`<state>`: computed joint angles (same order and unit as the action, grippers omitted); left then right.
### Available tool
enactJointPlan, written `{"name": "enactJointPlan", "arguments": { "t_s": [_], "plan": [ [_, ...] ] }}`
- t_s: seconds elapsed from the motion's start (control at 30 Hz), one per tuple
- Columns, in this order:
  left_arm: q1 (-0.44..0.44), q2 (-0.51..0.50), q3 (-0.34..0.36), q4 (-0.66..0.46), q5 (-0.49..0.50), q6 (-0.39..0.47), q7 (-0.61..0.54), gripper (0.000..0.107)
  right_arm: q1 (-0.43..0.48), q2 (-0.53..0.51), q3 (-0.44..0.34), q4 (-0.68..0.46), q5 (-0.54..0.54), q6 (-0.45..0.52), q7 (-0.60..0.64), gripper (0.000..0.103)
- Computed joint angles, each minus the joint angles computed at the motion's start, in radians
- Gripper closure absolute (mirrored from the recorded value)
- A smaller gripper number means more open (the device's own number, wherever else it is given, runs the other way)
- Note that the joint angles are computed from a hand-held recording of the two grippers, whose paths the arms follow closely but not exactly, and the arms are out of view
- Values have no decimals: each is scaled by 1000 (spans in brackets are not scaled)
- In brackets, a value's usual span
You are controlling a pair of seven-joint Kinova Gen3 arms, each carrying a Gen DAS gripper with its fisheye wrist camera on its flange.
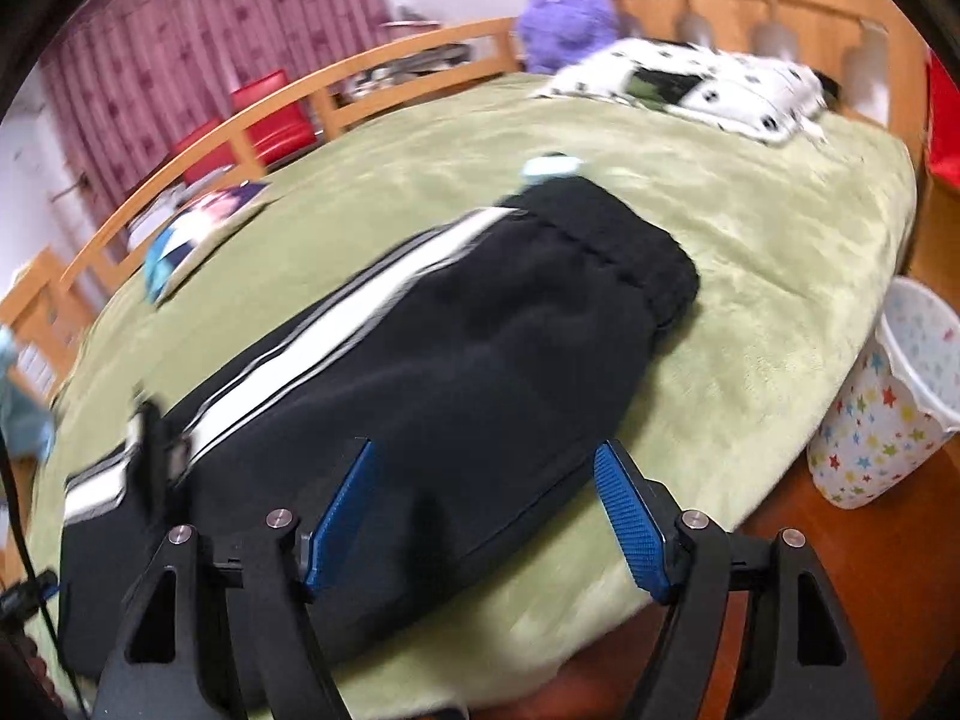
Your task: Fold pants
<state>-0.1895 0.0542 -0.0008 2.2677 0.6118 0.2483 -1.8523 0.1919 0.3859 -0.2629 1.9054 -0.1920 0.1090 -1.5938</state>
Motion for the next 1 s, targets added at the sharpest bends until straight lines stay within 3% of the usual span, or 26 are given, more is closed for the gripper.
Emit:
{"name": "enactJointPlan", "arguments": {
  "t_s": [0.13, 0.23, 0.3, 0.37, 0.47, 0.5, 0.53, 0.57, 0.6, 0.67, 0.73, 0.8, 0.9, 1.0],
  "plan": [
    [-72, 68, 40, -41, 141, 32, -163, 48, 184, 132, -178, -96, -146, 48, 137, 29],
    [-195, 122, 145, -58, 249, 35, -285, 48, 315, 211, -317, -126, -236, 26, 259, 25],
    [-260, 151, 198, -67, 319, 46, -366, 48, 388, 270, -406, -148, -248, 21, 316, 22],
    [-253, 177, 179, -84, 378, 78, -447, 48, 406, 304, -437, -180, -220, 34, 308, 19],
    [-190, 199, 119, -106, 403, 98, -512, 48, 304, 289, -349, -220, -121, 59, 198, 21],
    [-166, 201, 99, -111, 414, 98, -518, 56, 260, 279, -303, -228, -91, 60, 162, 25],
    [-161, 204, 97, -110, 442, 90, -536, 64, 213, 263, -258, -235, -77, 72, 142, 40],
    [-174, 201, 112, -103, 478, 82, -571, 82, 184, 254, -231, -250, -79, 94, 137, 59],
    [-202, 186, 145, -93, 505, 71, -612, 96, 173, 239, -221, -247, -98, 100, 143, 66],
    [-219, 150, 156, -77, 561, 68, -693, 96, 133, 193, -188, -224, -126, 77, 134, 78],
    [-211, 119, 120, -80, 596, 107, -727, 97, 41, 137, -103, -210, -110, 59, 82, 80],
    [-209, 99, 85, -94, 591, 148, -726, 97, -3, 98, -76, -209, -118, 52, 66, 81],
    [-221, 69, 30, -121, 563, 214, -707, 97, -29, 54, -86, -223, -124, 57, 42, 81],
    [-186, 12, -57, -143, 442, 195, -624, 97, -27, 44, -148, -238, -140, 56, 57, 81]
  ]
}}
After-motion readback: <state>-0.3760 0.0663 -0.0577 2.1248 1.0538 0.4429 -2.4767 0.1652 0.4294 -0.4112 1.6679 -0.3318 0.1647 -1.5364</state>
